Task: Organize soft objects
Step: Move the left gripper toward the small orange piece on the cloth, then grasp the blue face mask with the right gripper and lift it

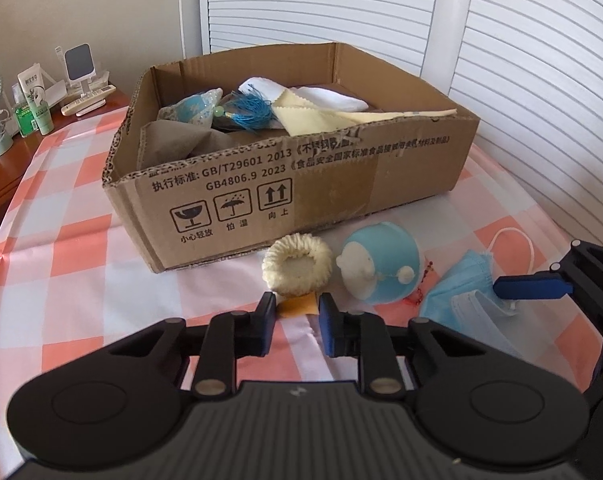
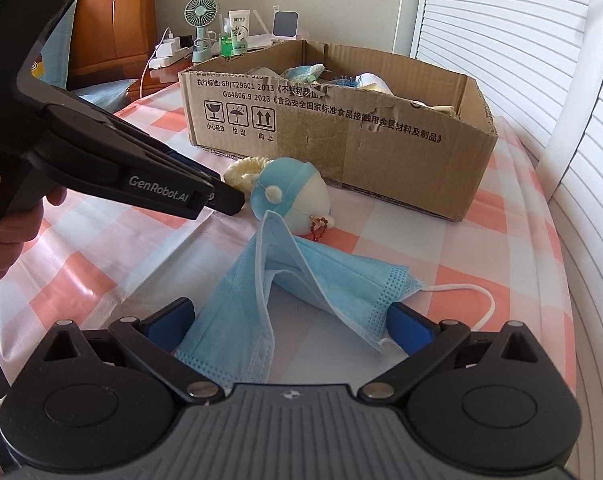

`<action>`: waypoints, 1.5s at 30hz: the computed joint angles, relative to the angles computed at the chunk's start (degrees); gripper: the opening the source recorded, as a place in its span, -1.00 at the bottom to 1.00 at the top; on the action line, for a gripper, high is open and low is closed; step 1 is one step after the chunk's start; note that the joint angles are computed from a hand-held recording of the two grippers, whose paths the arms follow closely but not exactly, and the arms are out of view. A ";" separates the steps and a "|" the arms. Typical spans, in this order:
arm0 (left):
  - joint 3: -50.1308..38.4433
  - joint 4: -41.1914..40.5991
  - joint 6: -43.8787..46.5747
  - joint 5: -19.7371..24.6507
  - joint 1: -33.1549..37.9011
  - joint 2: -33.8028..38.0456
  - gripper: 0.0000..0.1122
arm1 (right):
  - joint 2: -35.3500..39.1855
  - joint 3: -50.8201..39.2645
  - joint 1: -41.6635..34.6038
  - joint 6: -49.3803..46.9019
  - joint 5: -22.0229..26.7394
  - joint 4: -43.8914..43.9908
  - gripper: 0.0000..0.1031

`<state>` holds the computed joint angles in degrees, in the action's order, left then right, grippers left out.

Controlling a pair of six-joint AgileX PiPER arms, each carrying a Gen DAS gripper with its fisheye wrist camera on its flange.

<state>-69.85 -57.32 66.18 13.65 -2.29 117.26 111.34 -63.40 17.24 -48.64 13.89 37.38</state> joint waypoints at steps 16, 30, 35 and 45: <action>6.41 -2.77 6.06 0.27 3.63 -4.22 -0.61 | -0.08 -0.24 0.74 5.06 -0.09 -4.53 1.00; 7.65 -9.98 9.57 -1.55 3.50 -4.16 -0.40 | -0.01 -0.14 0.60 3.49 -0.10 -3.17 1.00; 8.56 -8.83 9.36 -0.93 3.95 -5.05 -0.34 | 0.00 -0.09 0.43 2.22 -0.01 -2.12 1.00; 10.03 -10.44 17.14 2.57 7.02 -6.59 -0.17 | -0.13 -0.01 0.29 1.28 0.09 -1.34 1.00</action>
